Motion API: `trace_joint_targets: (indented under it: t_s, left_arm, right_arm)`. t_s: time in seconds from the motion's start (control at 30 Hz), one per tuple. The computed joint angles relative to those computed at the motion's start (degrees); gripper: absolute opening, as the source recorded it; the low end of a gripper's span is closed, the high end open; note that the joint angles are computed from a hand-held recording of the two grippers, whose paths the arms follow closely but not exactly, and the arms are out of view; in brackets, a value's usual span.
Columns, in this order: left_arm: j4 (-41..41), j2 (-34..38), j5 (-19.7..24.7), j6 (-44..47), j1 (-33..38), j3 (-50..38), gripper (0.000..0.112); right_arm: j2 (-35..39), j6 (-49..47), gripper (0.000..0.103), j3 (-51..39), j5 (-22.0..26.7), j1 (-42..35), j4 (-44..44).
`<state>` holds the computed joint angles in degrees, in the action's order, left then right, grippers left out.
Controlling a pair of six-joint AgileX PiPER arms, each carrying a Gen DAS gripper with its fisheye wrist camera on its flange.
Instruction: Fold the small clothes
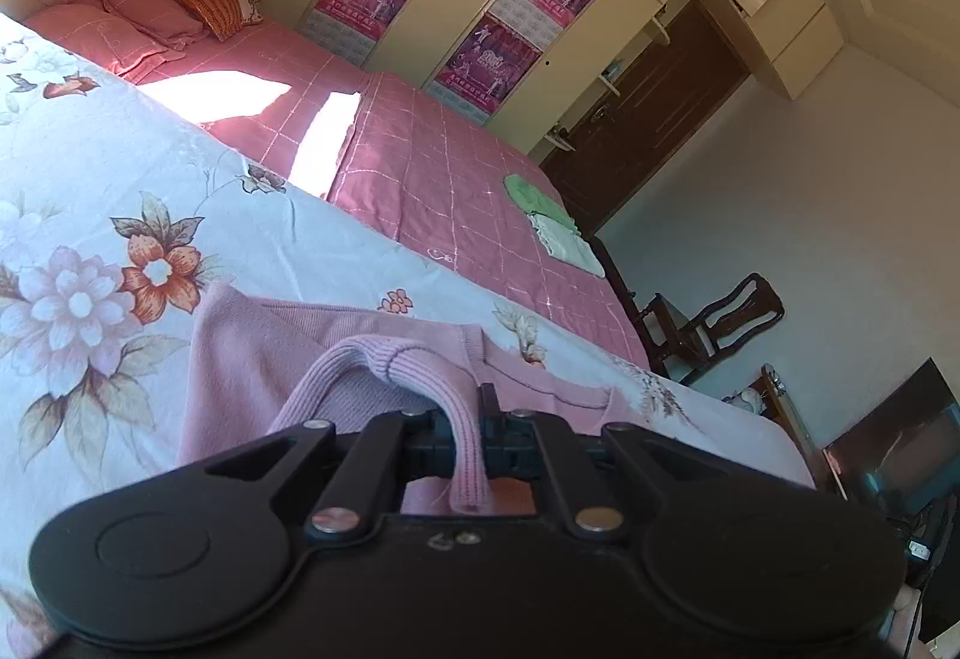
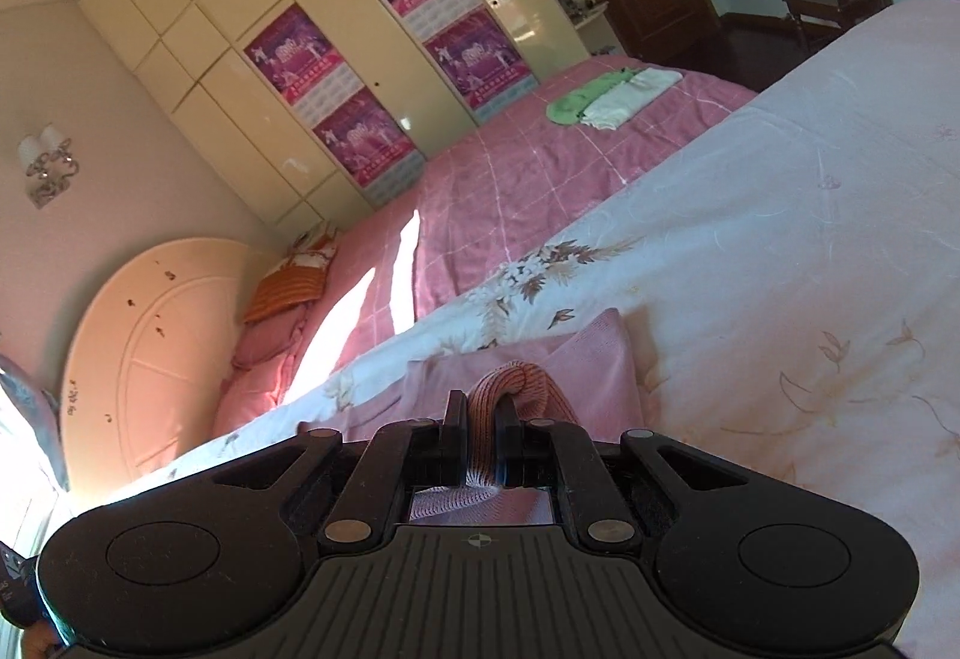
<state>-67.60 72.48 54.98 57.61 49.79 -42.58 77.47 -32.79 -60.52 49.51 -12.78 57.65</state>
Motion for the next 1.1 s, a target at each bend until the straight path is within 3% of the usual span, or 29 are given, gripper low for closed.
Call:
trace_joint_targets:
  t_s: [0.17,0.27,0.3,0.33,0.4,0.47,0.5,0.53,0.6,0.63,0.7,0.87,0.9,0.93,1.03,1.1]
  left_arm:
    - [-5.67,9.40,-4.77,8.77,-4.06,-1.54,0.005]
    - [-9.87,11.45,-6.59,14.07,-4.22,-0.85,0.019]
    - [-10.94,10.69,-8.74,14.88,-4.40,-0.14,0.035]
    - [-14.28,9.61,-9.51,17.98,-3.50,1.10,0.059]
    - [-18.41,8.49,-8.40,22.73,-1.07,2.43,0.076]
    - [-14.45,9.28,-7.52,21.14,-0.31,-0.12,0.071]
    - [-12.06,9.65,-7.86,20.44,-0.66,-1.44,0.067]
    - [-9.17,10.07,-8.33,19.46,-1.35,-2.99,0.061]
    - [-2.63,11.46,-8.75,16.24,-3.23,-6.30,0.055]
    - [1.22,12.20,-9.92,13.98,-4.96,-7.86,0.055]
    - [7.54,13.70,-11.47,10.01,-7.73,-10.05,0.055]
    - [12.55,15.79,-14.91,9.64,-12.26,-10.15,0.048]
    - [12.73,15.32,-16.65,10.63,-13.13,-9.31,0.045]
    - [12.40,15.21,-17.21,11.48,-13.54,-9.13,0.034]
    - [10.53,15.21,-17.88,13.53,-13.35,-8.68,0.009]
    - [8.92,14.77,-18.07,14.96,-12.96,-8.01,0.008]
  right_arm:
    - [9.01,-3.77,0.007,-1.33,-7.37,4.56,2.16]
    - [11.71,-7.92,0.008,-0.44,-10.80,5.62,5.48]
    - [12.30,-8.75,0.008,-0.43,-11.82,5.87,5.92]
    - [12.62,-8.49,0.009,-0.68,-11.55,5.65,5.63]
    - [12.44,-12.14,0.011,0.11,-11.13,4.68,8.49]
    - [10.66,-13.05,0.042,1.40,-15.48,5.73,8.02]
    - [9.37,-15.60,0.070,2.72,-17.49,5.90,9.97]
    - [9.05,-18.08,0.073,3.14,-17.54,5.40,12.11]
    - [10.04,-17.88,0.071,1.75,-15.14,4.47,11.45]
    - [10.55,-18.66,0.056,0.89,-13.65,4.42,10.61]
    - [12.11,-15.90,0.046,-1.87,-13.48,6.74,4.07]
    - [15.60,-11.43,0.046,-4.60,-16.31,12.81,-8.84]
    - [15.79,-11.38,0.046,-3.46,-19.12,14.86,-11.74]
    - [15.66,-13.25,0.046,-2.33,-21.26,15.97,-12.34]
    - [15.67,-21.53,0.046,-0.37,-21.12,14.18,-3.47]
    - [17.03,-21.54,0.046,-1.10,-20.08,12.93,-3.16]
